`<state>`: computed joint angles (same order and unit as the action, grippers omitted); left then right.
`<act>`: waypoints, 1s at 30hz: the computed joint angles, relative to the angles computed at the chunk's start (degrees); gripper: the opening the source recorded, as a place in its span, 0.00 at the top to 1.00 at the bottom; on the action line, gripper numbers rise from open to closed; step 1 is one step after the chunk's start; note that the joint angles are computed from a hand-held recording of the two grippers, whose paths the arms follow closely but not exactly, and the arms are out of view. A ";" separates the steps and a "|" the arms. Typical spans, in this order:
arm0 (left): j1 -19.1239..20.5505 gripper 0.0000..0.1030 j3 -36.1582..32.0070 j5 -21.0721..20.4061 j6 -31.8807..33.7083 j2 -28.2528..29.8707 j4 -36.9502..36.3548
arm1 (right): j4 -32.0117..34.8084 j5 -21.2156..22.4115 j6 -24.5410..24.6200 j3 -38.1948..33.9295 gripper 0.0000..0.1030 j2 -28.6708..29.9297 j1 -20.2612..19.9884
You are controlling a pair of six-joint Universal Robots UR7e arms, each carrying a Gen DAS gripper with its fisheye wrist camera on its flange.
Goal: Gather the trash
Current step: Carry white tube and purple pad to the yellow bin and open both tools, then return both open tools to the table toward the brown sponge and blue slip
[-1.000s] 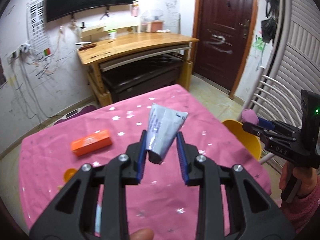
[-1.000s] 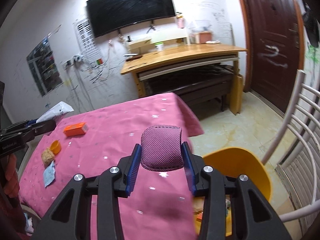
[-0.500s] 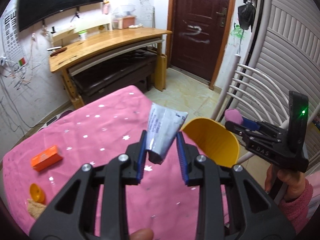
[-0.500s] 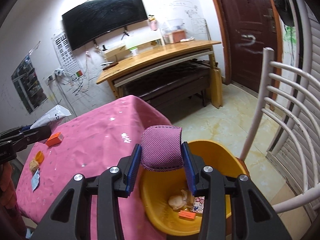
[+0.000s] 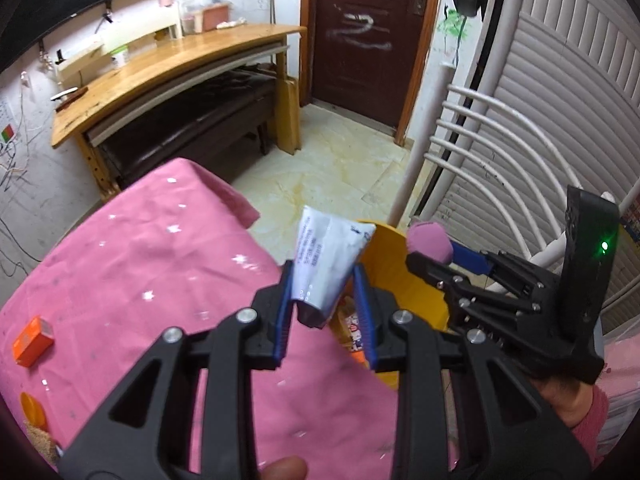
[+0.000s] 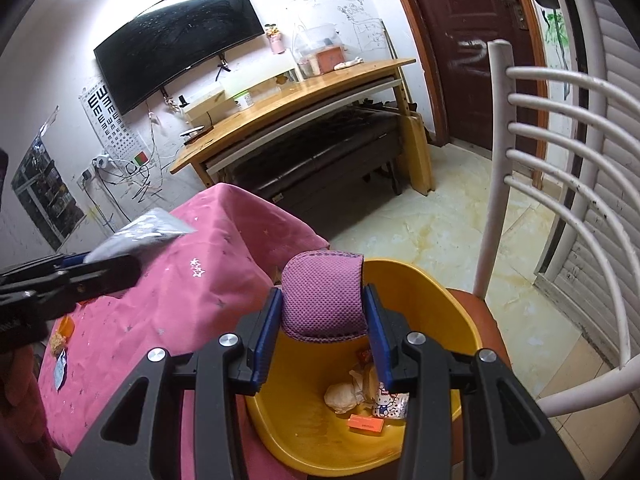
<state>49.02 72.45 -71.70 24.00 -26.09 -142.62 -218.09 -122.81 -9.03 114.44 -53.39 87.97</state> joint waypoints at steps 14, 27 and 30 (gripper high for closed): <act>-1.85 0.47 -1.91 2.97 -2.39 4.10 1.10 | 0.11 2.76 1.45 1.66 0.58 -0.98 -2.28; -1.31 0.47 -0.27 3.05 -2.93 1.08 -0.07 | 0.87 1.82 0.11 0.42 0.53 0.12 -0.79; -0.90 0.47 0.19 2.76 -3.54 -0.16 -0.43 | 1.37 0.65 -0.63 -0.40 0.53 0.67 0.44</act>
<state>48.11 72.65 -68.93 20.47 -26.25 -143.06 -216.72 -122.15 -9.65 114.04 -52.71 88.42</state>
